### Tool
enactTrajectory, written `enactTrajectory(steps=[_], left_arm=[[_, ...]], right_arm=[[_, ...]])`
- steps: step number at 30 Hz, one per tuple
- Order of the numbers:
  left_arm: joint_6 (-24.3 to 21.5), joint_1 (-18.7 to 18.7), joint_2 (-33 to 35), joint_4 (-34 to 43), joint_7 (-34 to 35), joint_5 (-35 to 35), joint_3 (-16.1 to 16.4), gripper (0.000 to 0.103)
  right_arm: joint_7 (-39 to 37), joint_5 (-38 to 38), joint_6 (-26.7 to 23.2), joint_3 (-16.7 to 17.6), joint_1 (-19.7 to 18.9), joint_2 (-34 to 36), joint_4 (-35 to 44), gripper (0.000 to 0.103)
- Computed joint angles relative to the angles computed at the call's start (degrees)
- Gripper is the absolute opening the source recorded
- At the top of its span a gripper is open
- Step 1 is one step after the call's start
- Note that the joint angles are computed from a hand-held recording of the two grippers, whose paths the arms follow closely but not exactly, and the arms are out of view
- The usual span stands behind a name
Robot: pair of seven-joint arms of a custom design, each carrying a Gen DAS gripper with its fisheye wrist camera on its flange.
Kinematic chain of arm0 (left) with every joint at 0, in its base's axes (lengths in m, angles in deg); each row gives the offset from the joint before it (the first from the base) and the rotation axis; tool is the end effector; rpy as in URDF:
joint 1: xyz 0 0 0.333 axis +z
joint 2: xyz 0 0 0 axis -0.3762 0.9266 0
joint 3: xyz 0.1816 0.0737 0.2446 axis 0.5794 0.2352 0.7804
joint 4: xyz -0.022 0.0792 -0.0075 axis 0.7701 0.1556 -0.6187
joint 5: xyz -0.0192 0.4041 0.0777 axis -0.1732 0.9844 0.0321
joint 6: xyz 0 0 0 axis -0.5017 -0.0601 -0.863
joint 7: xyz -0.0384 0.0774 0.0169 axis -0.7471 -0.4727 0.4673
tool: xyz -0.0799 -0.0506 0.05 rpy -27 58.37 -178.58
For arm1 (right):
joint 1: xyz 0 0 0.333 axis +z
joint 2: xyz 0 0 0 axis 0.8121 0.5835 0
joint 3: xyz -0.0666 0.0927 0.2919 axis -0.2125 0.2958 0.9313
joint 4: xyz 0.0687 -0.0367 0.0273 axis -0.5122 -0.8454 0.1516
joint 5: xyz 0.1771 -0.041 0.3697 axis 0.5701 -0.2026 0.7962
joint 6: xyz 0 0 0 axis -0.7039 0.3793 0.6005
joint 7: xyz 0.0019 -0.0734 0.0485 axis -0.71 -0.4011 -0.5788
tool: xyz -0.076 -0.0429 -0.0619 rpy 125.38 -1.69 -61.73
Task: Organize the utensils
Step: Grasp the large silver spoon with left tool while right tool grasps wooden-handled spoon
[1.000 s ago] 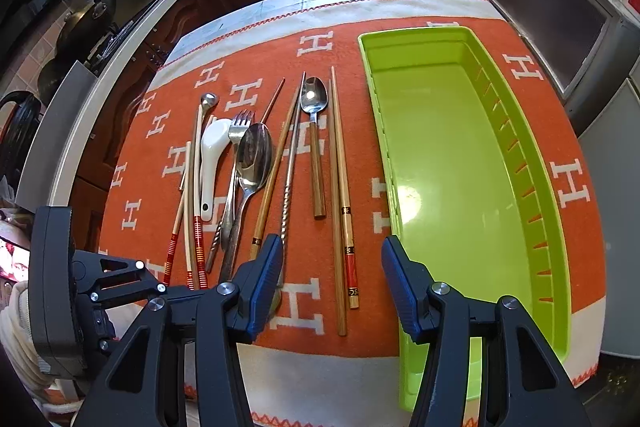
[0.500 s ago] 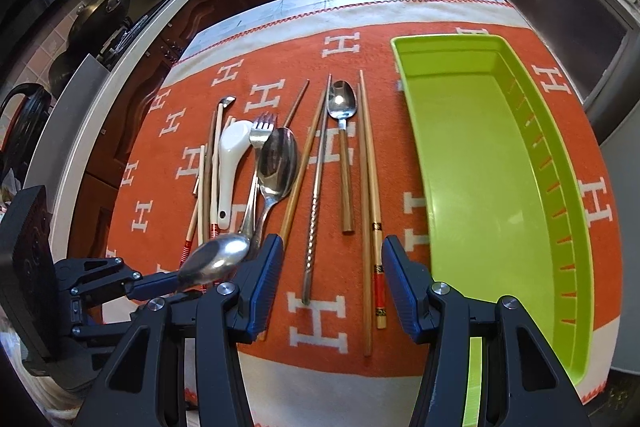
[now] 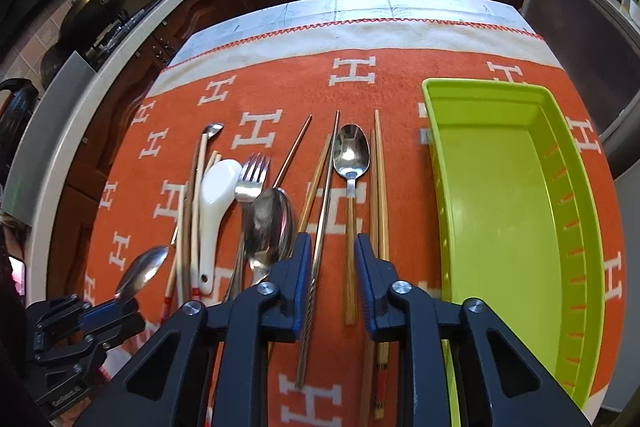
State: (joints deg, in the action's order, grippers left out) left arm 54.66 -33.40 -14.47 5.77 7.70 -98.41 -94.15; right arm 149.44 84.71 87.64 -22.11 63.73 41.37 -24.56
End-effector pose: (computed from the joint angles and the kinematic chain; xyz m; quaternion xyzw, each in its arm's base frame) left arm 0.6865 -0.2775 0.5514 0.5518 -0.7830 0.2870 0.0070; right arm 0.7073 0.1456 0.5484 -0.6379 0.7374 -0.0873 0.2042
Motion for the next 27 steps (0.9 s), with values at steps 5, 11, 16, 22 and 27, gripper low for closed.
enactTrajectory(steps=[5, 11, 16, 22, 27], left_arm=[[0.2, 0.1, 0.8, 1.0, -0.6, -0.4, 0.0, 0.013], [0.4, 0.0, 2.3, 3.0, -2.1, -0.6, 0.1, 0.013], [0.4, -0.5, 3.4, 4.8, -4.0, 0.1, 0.2, 0.013], [0.3, -1.4, 3.6, 6.7, -5.6, 1.4, 0.2, 0.013], [-0.3, -3.1, 4.0, 10.1, -7.3, 3.3, 0.1, 0.013]], right_arm=[[0.9, -1.9, -3.0, -0.5, 0.4, 5.8, 7.0, 0.018], [0.1, -2.7, -6.2, -0.5, 0.4, 10.5, 12.3, 0.012], [0.3, -5.6, -6.1, -1.2, 1.7, 10.6, 12.2, 0.007], [1.1, -2.3, 0.4, -0.2, 0.2, 3.5, 2.7, 0.006], [-0.2, 2.5, 4.9, 0.5, -1.5, -3.8, -5.1, 0.006]])
